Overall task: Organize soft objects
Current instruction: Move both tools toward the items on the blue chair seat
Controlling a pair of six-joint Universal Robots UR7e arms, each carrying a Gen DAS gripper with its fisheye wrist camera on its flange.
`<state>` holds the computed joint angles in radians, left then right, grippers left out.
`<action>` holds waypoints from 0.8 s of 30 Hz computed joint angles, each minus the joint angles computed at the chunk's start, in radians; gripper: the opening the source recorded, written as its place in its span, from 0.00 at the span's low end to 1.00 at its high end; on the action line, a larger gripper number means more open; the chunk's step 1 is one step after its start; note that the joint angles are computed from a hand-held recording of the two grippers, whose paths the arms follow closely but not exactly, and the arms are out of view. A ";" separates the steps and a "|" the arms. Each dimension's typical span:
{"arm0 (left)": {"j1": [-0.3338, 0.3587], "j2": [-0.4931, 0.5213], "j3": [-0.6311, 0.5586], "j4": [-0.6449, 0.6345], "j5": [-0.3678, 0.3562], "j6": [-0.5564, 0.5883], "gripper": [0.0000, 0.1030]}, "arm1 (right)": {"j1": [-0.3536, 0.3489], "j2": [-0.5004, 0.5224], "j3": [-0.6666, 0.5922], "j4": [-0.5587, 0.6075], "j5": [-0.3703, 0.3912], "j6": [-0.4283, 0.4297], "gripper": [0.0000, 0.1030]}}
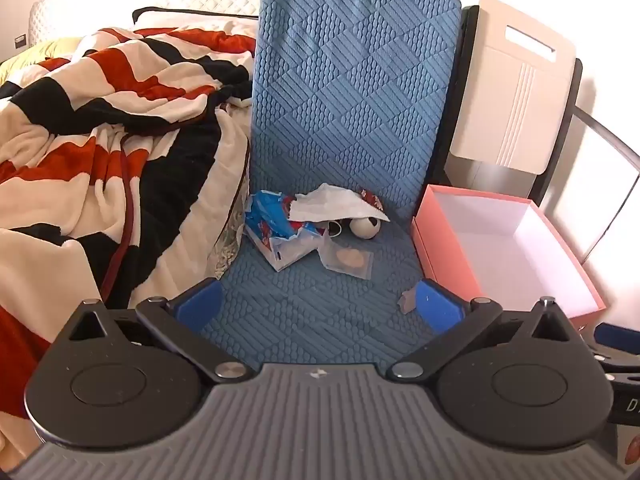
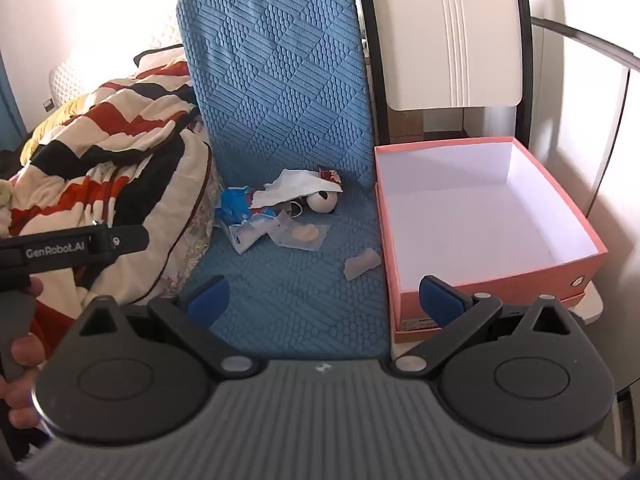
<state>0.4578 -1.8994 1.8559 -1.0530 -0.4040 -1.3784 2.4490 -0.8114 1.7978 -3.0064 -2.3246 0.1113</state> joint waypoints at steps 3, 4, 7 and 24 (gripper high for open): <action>0.000 -0.002 0.006 0.000 0.011 0.000 1.00 | 0.005 0.008 -0.004 -0.009 0.002 -0.010 1.00; 0.001 -0.001 0.007 -0.004 0.012 0.002 1.00 | 0.010 0.013 -0.010 0.003 -0.007 -0.004 1.00; -0.006 -0.012 0.017 -0.017 0.020 0.009 1.00 | -0.005 -0.004 -0.003 0.013 0.028 0.024 1.00; -0.049 -0.034 0.048 -0.007 0.006 -0.043 1.00 | 0.005 0.001 0.016 -0.011 0.008 0.032 1.00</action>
